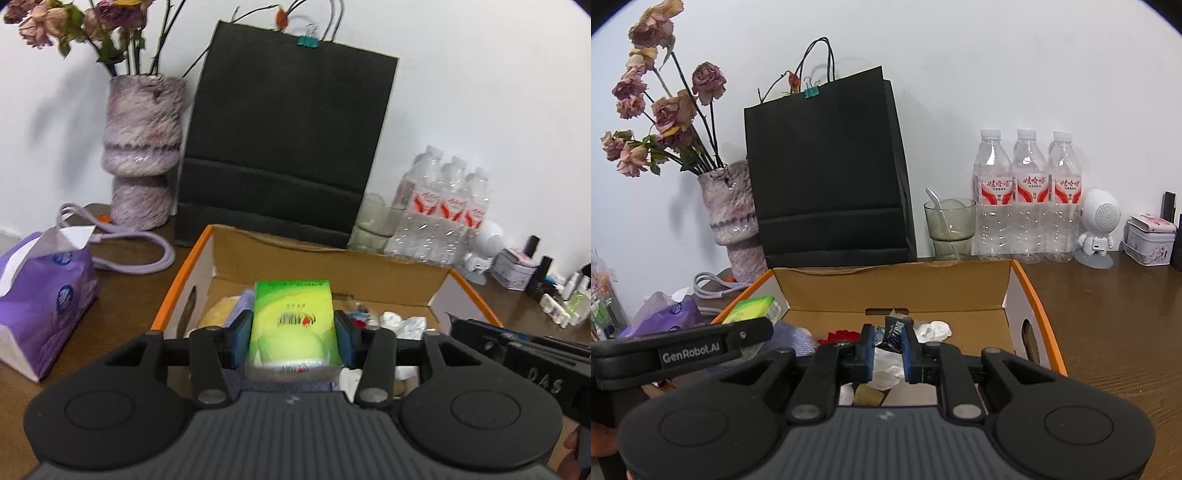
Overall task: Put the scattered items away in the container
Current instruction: 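Open both tools to drop the packet and wrapper into the box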
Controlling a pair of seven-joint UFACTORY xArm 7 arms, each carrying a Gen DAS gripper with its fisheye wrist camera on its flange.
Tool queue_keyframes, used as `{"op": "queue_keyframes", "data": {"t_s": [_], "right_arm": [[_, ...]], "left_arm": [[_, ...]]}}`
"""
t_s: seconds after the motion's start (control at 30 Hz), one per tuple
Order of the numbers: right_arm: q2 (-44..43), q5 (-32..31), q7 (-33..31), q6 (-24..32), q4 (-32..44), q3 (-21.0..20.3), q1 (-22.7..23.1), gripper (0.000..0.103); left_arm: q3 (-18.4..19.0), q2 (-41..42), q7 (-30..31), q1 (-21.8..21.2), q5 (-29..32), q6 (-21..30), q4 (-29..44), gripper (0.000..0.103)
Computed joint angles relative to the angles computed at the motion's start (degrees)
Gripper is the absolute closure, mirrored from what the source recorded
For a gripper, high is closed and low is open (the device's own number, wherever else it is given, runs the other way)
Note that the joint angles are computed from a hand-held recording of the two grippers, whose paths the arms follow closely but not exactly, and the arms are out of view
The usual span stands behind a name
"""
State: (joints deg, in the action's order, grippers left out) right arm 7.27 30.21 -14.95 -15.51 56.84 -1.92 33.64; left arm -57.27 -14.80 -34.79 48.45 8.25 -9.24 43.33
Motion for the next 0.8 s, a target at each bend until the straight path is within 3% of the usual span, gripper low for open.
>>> {"op": "queue_keyframes", "data": {"t_s": [0.03, 0.07, 0.1, 0.13, 0.2, 0.27, 0.43, 0.67, 0.8], "right_arm": [[-0.02, 0.54, -0.08, 0.17, 0.13, -0.31, 0.28, 0.081], [-0.19, -0.75, 1.60, 0.67, 0.07, 1.34, -1.84, 0.067], [-0.46, -2.10, 3.05, 2.14, 0.31, 1.50, -2.62, 0.023], [-0.73, -1.46, 3.15, 3.38, 0.54, -0.41, -1.01, 0.002], [-0.85, 0.72, 1.29, 3.70, 0.95, -7.77, 6.12, 0.000], [-1.24, -0.88, 1.91, 3.11, 0.58, -8.59, 6.65, 0.000], [-1.57, 0.43, 0.53, 3.44, 0.67, -9.93, 7.79, 0.000], [-1.60, 6.22, -4.42, 4.57, 0.80, -26.87, 25.30, 0.000], [-1.88, 8.03, -6.30, 5.04, 0.70, -35.04, 33.67, 0.000]], "left_arm": [[-0.50, -0.76, -0.37, 0.52, -0.29, 1.15, 0.25, 0.014], [-1.73, -2.07, -1.31, 2.01, -0.01, 1.98, 0.42, 0.000], [-4.77, -5.71, -3.78, 5.79, 0.44, 3.68, 0.64, 0.000], [-5.73, -6.96, -4.29, 7.16, 0.96, 3.61, 0.64, 0.000], [-3.12, -5.75, -4.41, 4.76, 2.70, 3.02, 0.43, 0.000], [-1.64, -5.02, -5.31, 3.28, 3.76, 3.25, 0.47, 0.000], [-2.05, -5.34, -7.84, 3.82, 7.05, 4.33, 0.99, 0.000], [-0.86, -5.19, -9.64, 2.93, 9.81, 4.70, 1.22, 0.000], [3.99, -6.37, -10.01, -1.87, 10.22, 4.30, 0.07, 0.000]]}}
